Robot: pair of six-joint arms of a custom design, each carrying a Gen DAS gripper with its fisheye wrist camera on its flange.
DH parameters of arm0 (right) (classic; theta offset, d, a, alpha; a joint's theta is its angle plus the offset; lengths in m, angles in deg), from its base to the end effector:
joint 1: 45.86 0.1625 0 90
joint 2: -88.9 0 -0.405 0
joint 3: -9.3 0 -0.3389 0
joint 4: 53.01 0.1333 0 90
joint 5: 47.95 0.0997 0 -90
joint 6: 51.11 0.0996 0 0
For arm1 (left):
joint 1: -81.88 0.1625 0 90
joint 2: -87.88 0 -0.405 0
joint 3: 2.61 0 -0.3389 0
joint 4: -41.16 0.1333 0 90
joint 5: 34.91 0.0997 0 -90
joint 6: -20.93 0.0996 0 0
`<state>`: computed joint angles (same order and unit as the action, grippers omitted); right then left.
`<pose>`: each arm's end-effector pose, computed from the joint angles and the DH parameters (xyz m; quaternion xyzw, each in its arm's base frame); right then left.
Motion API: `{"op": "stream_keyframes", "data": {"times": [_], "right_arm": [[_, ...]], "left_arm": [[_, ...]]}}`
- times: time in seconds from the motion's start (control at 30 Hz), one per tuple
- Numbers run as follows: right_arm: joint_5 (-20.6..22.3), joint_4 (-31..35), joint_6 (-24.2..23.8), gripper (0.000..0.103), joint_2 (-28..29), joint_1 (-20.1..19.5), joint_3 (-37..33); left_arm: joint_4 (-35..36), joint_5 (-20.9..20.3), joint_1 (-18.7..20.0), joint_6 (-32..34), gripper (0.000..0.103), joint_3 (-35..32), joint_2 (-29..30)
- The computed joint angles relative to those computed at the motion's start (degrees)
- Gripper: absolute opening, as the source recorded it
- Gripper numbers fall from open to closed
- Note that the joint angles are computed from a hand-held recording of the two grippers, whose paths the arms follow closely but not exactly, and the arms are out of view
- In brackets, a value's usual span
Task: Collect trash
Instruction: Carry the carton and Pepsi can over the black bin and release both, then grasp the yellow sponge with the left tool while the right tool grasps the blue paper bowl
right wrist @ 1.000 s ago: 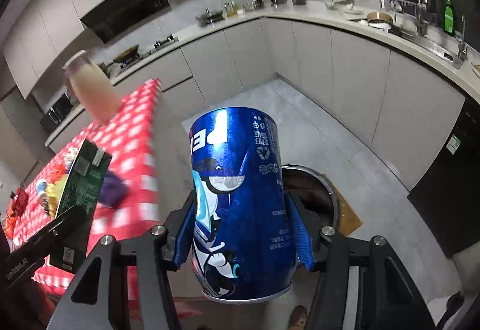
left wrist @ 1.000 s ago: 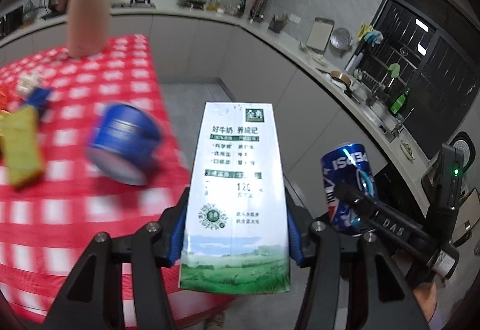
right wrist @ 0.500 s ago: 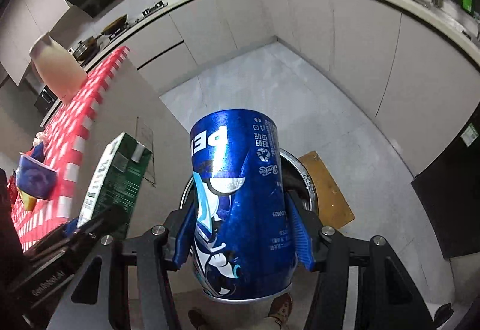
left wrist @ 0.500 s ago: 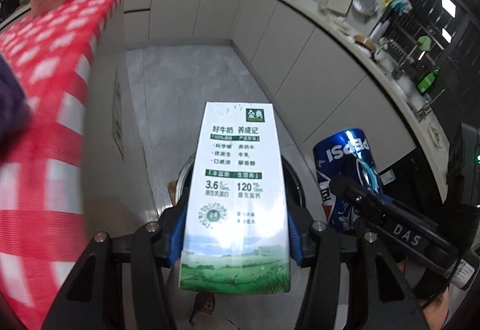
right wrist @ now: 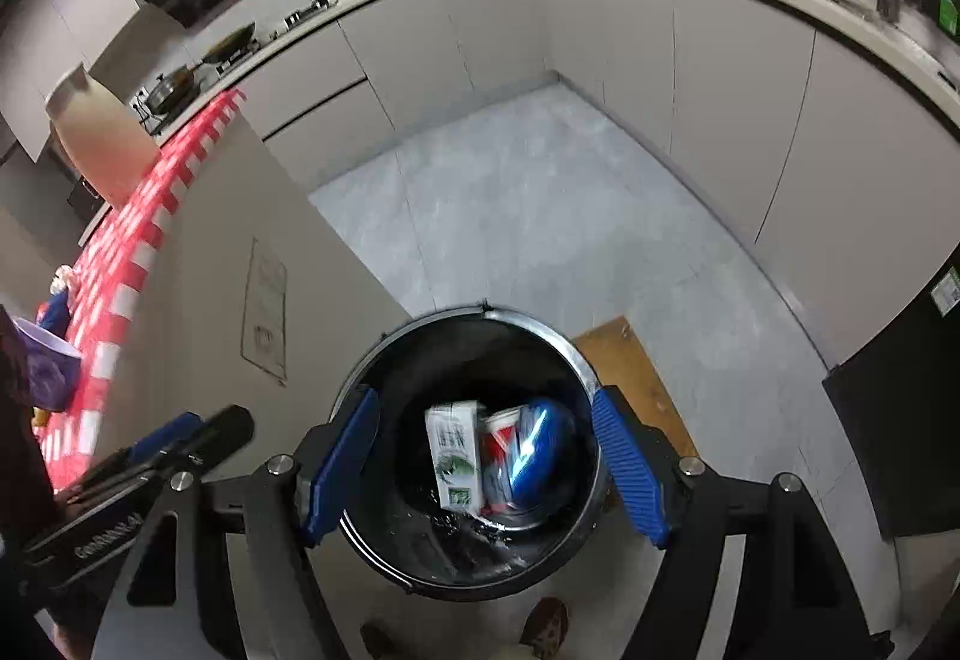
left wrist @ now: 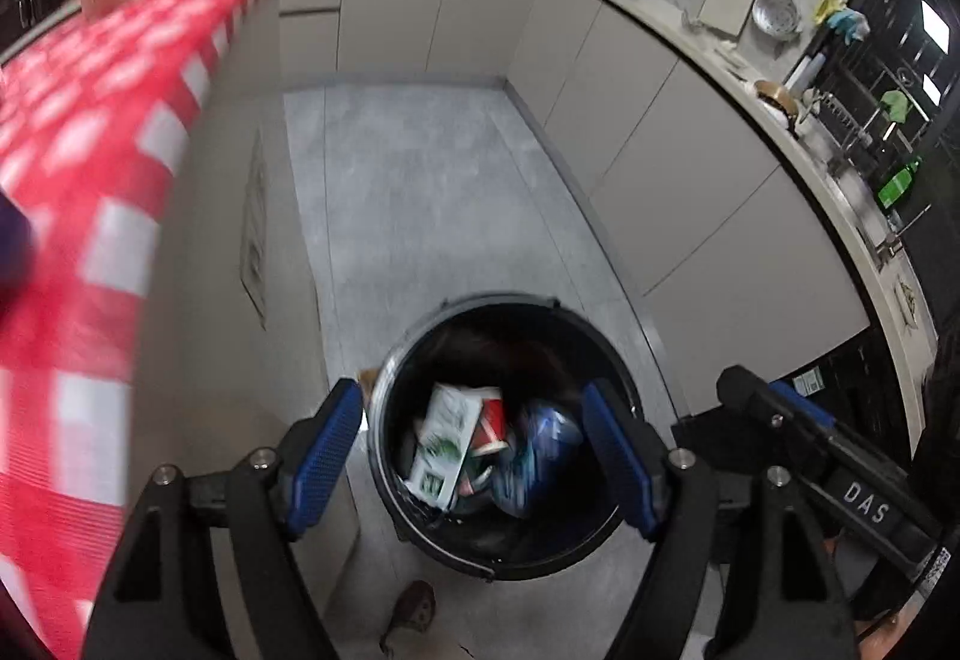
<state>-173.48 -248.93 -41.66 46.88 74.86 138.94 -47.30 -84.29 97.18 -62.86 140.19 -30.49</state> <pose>0.2871 -0.3355 0.0493 0.1258 -0.9330 0.2457 0.2309 -0.1142 -0.2367 0.2671 0.0053 0.9172 -0.2930 0.2701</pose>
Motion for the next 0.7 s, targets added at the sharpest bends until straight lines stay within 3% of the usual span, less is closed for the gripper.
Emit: {"op": "stream_keyframes", "data": {"times": [0.23,0.4,0.47,0.63,0.7], "right_arm": [[-1.61,3.81,4.08,0.075,-2.12,5.16,-0.71],[-4.18,8.85,9.61,0.075,-3.66,10.85,-1.74],[-5.15,11.01,12.33,0.075,-3.83,13.38,-2.53],[-6.7,17.1,19.15,0.075,-3.26,19.02,-5.85],[-7.49,19.53,21.87,0.075,-1.96,21.91,-8.11]], "left_arm": [[15.09,-1.62,-9.07,-7.96,0.077,-6.98,-3.01],[23.09,-3.25,-14.33,-10.87,0.077,-10.32,-6.7],[29.32,-4.98,-18.81,-14.14,0.077,-12.73,-8.99],[40.06,-7.11,-25.18,-18.99,0.077,-17.8,-11.62],[48.43,-9.75,-30.62,-24.26,0.077,-20.88,-13.8]]}}
